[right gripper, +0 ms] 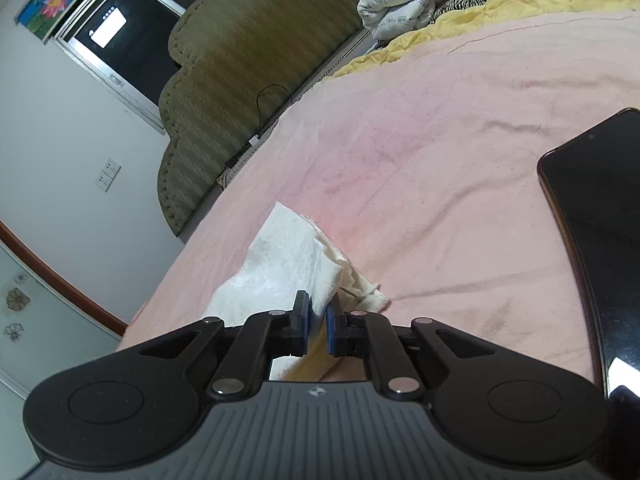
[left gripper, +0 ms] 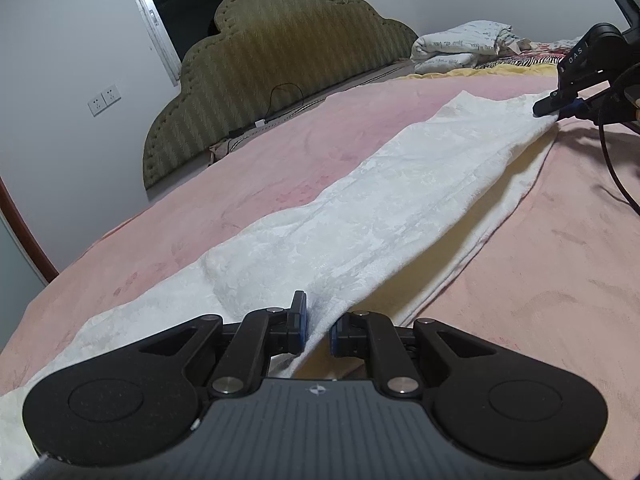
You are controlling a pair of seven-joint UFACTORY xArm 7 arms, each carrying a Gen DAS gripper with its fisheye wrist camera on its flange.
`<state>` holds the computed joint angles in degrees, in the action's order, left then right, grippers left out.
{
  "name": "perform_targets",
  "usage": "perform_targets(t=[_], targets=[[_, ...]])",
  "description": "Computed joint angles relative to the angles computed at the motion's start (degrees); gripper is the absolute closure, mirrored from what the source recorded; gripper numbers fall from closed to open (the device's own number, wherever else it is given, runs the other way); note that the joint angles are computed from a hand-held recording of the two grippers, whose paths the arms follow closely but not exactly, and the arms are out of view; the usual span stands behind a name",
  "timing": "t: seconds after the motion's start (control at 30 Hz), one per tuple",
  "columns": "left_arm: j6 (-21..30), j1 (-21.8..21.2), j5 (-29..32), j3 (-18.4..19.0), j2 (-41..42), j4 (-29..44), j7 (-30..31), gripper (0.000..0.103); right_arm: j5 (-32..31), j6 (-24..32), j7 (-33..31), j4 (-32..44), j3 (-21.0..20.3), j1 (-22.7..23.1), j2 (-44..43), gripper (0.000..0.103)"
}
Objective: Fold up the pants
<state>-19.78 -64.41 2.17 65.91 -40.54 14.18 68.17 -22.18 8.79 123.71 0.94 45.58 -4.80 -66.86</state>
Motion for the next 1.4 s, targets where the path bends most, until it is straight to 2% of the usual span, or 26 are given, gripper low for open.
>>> perform_targets(t=[0.1, 0.27, 0.33, 0.37, 0.4, 0.43, 0.5, 0.53, 0.57, 0.6, 0.63, 0.67, 0.7, 0.73, 0.77, 0.8, 0.87, 0.93, 0.97, 1.0, 1.1, 1.17, 1.2, 1.27, 1.33, 1.4], targets=[[-0.37, -0.71, 0.33, 0.95, 0.37, -0.28, 0.89, 0.089, -0.37, 1.65, -1.54, -0.15, -1.33, 1.36, 0.00, 0.094], [-0.06, -0.93, 1.17, 1.31, 1.79, -0.24, 2.56, 0.093, -0.64, 0.47, -2.98, 0.10, -2.35, 0.35, 2.44, 0.094], [0.81, -0.33, 1.44, 1.07, 0.96, -0.42, 3.22, 0.084, -0.39, 2.09, -4.99, 0.29, -4.49, 2.10, 2.56, 0.092], [1.96, 0.13, 1.45, 0.89, 0.11, -0.36, 3.66, 0.084, -0.19, 3.81, -6.17, 0.59, -6.03, 3.47, 2.46, 0.087], [3.36, 0.77, 1.24, 0.51, -0.79, -0.30, 4.22, 0.084, -2.31, 7.63, -5.29, 1.37, -8.14, 5.58, 2.24, 0.085], [4.46, 1.18, 0.82, 0.26, -1.68, -0.23, 4.92, 0.082, -2.04, 13.63, -5.12, 2.94, -7.86, 7.27, 1.66, 0.083], [6.23, 1.76, -0.16, -0.07, -3.30, -0.19, 6.34, 0.081, 3.20, 25.32, -9.47, 7.19, -1.35, 5.31, -0.93, 0.082], [6.84, 1.86, -0.77, -0.20, -3.84, -0.13, 6.93, 0.081, 3.39, 28.62, -12.13, 9.44, 1.98, 2.54, -2.04, 0.079], [6.76, 1.69, -1.51, -0.28, -3.94, -0.13, 7.40, 0.081, 1.17, 29.53, -13.62, 11.48, 3.12, 0.30, -1.81, 0.079], [6.58, 1.40, -2.28, -0.31, -3.81, -0.09, 7.88, 0.081, -3.44, 28.03, -13.34, 12.88, 1.85, -0.79, 0.19, 0.079], [6.48, 1.29, -3.05, -0.55, -3.50, -0.08, 8.34, 0.081, -9.44, 24.14, -13.44, 14.43, -1.70, -1.72, 4.36, 0.073], [6.07, 1.10, -3.66, -0.62, -3.40, -0.20, 8.81, 0.081, -15.44, 18.14, -13.80, 15.63, -5.65, -3.02, 9.06, 0.061], [5.63, 1.01, -4.05, -0.69, -3.45, -0.40, 9.25, 0.081, -21.43, 12.14, -13.63, 17.08, -9.37, -4.30, 14.17, 0.055], [5.50, 0.98, -4.33, -0.74, -3.52, -0.47, 9.59, 0.081, -27.43, 6.15, -12.67, 19.31, -11.84, -6.50, 19.80, 0.045], [5.71, 1.21, -4.57, -0.92, -3.66, -0.54, 9.83, 0.081, -31.09, 0.15, -12.58, 21.29, -11.92, -10.47, 24.29, 0.044], [6.36, 1.63, -4.79, -1.22, -3.86, -0.46, 10.07, 0.081, -32.36, -5.76, -14.14, 23.08, -9.68, -16.47, 28.29, 0.044], [8.02, 2.77, -5.09, -1.70, -4.83, -0.47, 11.13, 0.080, -27.69, -10.37, -20.98, 25.52, -2.83, -26.95, 34.15, 0.044], [11.15, 4.43, -5.92, -2.66, -6.01, -0.06, 12.27, 0.080, -23.29, -9.84, -24.85, 26.24, 0.72, -32.43, 37.22, 0.045], [13.96, 5.68, -6.70, -3.57, -6.63, 0.57, 12.44, 0.080, -22.16, -11.66, -23.25, 25.39, 2.37, -35.27, 36.09, 0.044], [17.62, 6.89, -7.77, -4.51, -7.25, 1.69, 12.15, 0.078, -19.85, -11.52, -21.17, 24.49, 3.17, -35.70, 33.66, 0.044], [31.11, 8.05, -13.39, -6.11, -7.20, 8.49, 7.72, 0.068, -15.96, -6.59, -21.61, 21.92, 1.01, -29.54, 26.89, 0.041], [35.98, 6.17, -17.88, -5.21, -5.96, 13.25, 4.54, 0.063, -14.65, -8.93, -23.96, 20.06, -1.62, -24.99, 25.78, 0.041], [35.91, 5.04, -20.18, -4.76, -5.15, 14.81, 3.15, 0.060, -14.22, -11.00, -25.07, 19.23, -2.49, -23.30, 25.82, 0.041], [33.19, 2.91, -24.29, -3.71, -4.17, 16.77, 1.76, 0.060, -14.21, -12.57, -29.02, 18.41, -5.39, -18.36, 27.05, 0.040], [33.37, 2.04, -26.90, -2.90, -2.91, 18.74, 1.29, 0.060, -14.70, -7.72, -35.41, 20.12, -8.88, -11.34, 30.47, 0.040], [36.06, 2.30, -28.57, -2.33, -2.60, 20.23, 1.63, 0.059, -14.03, 1.20, -43.15, 22.98, -10.66, -5.37, 33.94, 0.037]])
